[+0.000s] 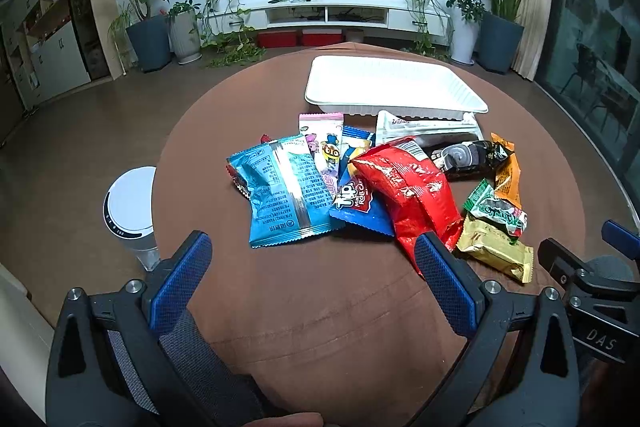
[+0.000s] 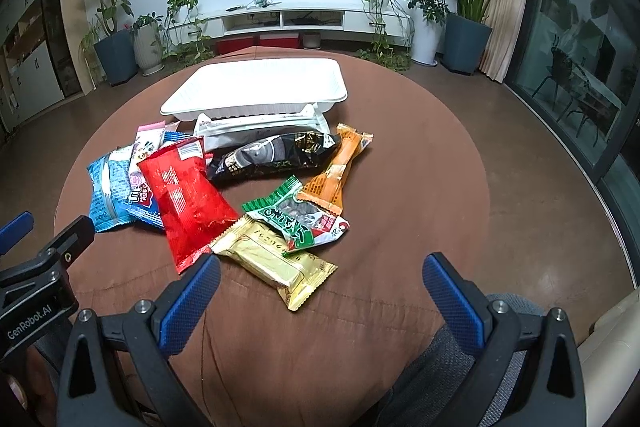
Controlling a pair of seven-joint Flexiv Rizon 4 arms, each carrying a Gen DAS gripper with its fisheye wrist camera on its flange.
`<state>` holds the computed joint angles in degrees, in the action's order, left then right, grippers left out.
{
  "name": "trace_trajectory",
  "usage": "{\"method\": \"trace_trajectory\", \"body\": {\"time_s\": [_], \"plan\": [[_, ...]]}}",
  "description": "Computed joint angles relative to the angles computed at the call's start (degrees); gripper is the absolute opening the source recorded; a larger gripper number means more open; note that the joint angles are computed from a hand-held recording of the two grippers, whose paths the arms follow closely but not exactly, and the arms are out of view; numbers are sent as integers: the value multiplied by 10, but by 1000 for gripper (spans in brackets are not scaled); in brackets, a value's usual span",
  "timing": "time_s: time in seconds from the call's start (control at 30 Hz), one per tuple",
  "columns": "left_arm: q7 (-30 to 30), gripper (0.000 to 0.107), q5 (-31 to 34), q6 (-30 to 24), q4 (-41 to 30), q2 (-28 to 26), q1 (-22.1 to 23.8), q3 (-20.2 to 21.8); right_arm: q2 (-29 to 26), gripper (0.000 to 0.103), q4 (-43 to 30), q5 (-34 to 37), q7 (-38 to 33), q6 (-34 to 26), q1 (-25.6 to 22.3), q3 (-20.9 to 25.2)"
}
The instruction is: Organize snacks
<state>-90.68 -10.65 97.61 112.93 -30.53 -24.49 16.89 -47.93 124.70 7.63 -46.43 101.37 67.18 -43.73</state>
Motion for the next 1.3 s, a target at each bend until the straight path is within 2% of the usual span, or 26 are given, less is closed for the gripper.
{"method": "trace_trajectory", "body": {"time_s": [1.3], "plan": [[-27,103,33,-18,-9,-3,-4,9,1,103,-3,-12,6,-7,-9,8]]}}
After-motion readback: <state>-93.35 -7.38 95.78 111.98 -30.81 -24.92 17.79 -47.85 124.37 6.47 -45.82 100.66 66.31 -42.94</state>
